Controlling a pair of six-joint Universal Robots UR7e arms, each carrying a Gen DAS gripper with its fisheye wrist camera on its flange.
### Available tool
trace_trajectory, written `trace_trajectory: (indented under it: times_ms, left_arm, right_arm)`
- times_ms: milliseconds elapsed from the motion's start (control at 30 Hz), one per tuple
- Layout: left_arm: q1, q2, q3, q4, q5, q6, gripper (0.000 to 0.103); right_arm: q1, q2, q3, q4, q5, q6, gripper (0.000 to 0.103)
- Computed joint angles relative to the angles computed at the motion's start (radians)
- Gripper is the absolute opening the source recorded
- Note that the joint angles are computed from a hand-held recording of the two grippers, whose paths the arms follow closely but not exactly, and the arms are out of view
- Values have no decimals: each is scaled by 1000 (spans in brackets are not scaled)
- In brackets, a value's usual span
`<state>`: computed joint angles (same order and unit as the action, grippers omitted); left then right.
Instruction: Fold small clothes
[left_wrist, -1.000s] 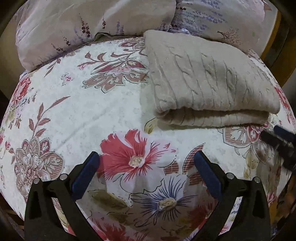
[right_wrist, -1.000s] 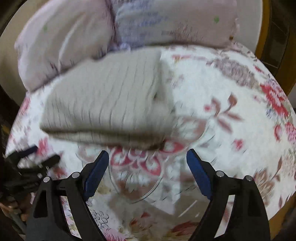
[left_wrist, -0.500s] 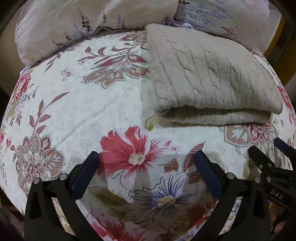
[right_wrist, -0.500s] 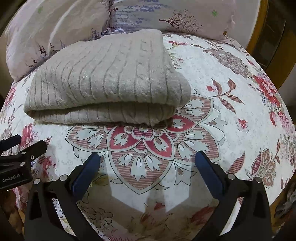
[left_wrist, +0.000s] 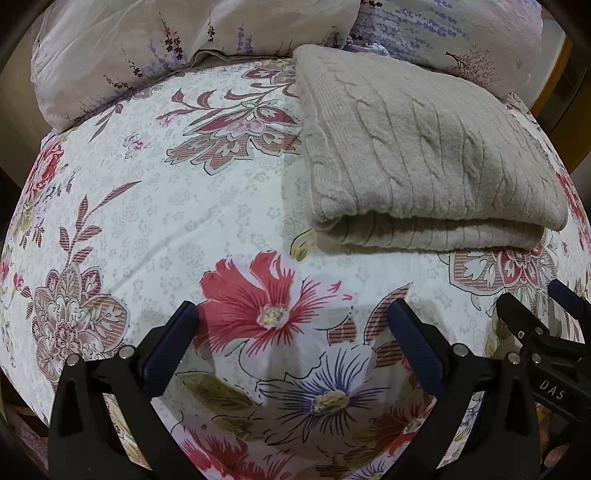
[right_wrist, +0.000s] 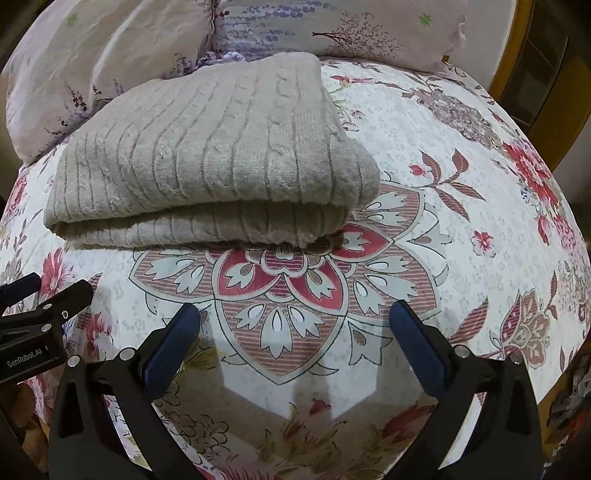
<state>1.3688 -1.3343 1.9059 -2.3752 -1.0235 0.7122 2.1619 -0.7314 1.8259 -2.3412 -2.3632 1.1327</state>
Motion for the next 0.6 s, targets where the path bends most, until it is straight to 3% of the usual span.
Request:
trace_trajectory:
  times_ms: [600]
  left_arm:
    - [2, 10, -11, 15, 13, -9, 101]
  right_arm:
    - [1, 1, -9, 25, 6, 24, 102]
